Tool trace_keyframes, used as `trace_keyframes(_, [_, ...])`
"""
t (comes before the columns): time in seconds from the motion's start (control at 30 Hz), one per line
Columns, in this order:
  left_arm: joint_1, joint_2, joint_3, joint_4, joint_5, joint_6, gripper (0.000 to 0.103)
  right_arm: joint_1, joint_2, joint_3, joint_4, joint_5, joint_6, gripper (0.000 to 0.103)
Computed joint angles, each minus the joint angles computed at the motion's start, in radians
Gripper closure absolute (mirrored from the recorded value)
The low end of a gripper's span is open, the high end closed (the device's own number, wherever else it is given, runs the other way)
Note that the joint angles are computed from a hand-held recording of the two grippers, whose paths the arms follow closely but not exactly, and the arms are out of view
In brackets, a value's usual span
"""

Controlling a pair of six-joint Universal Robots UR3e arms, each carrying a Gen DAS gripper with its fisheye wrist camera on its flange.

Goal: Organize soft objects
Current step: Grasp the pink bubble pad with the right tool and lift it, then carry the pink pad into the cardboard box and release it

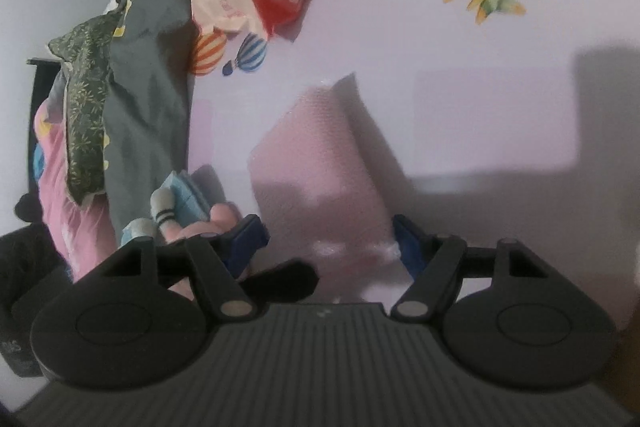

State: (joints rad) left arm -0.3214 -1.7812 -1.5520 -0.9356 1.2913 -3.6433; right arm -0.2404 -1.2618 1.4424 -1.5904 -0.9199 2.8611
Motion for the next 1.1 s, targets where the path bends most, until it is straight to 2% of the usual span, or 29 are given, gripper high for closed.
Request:
trace_keyframes(0.17, [-0.011,-0.022,0.038,-0.063,0.044,0.039,0.026,0.0,0.01,0.0,-0.118,0.019,0.063,0.033])
trace_keyframes(0.3, [-0.009,-0.075,0.067,-0.058,0.04,0.037,0.029,0.03,0.051,-0.02,-0.188,-0.002,0.088,0.04])
trace_keyframes(0.37, [-0.007,-0.073,0.043,-0.017,0.044,0.033,0.027,0.034,0.059,-0.007,-0.201,0.009,0.079,0.045])
trace_keyframes(0.43, [-0.008,-0.082,0.053,-0.024,0.069,0.029,0.031,0.041,0.053,-0.001,-0.205,0.004,0.068,0.048])
trace_keyframes(0.53, [0.011,-0.062,0.022,-0.005,0.063,0.029,0.036,0.039,0.063,-0.032,-0.123,0.009,0.029,0.052])
trace_keyframes(0.6, [0.026,-0.043,-0.006,0.008,0.051,0.03,0.04,0.032,0.061,-0.053,-0.079,0.006,0.024,0.053])
trace_keyframes(0.73, [0.028,-0.048,0.003,0.003,0.073,0.042,0.04,0.021,0.026,-0.02,-0.215,-0.007,0.083,0.051])
trace_keyframes(0.87, [0.027,-0.052,0.002,0.022,0.085,0.043,0.039,0.046,0.068,-0.029,-0.333,-0.012,0.151,0.051])
trace_keyframes(0.97, [0.026,-0.052,-0.006,0.041,0.083,0.041,0.04,0.078,0.114,-0.045,-0.33,-0.019,0.152,0.052])
trace_keyframes(1.1, [0.018,-0.022,-0.024,0.044,0.089,0.041,0.041,0.095,0.078,-0.017,-0.316,-0.03,0.116,0.057])
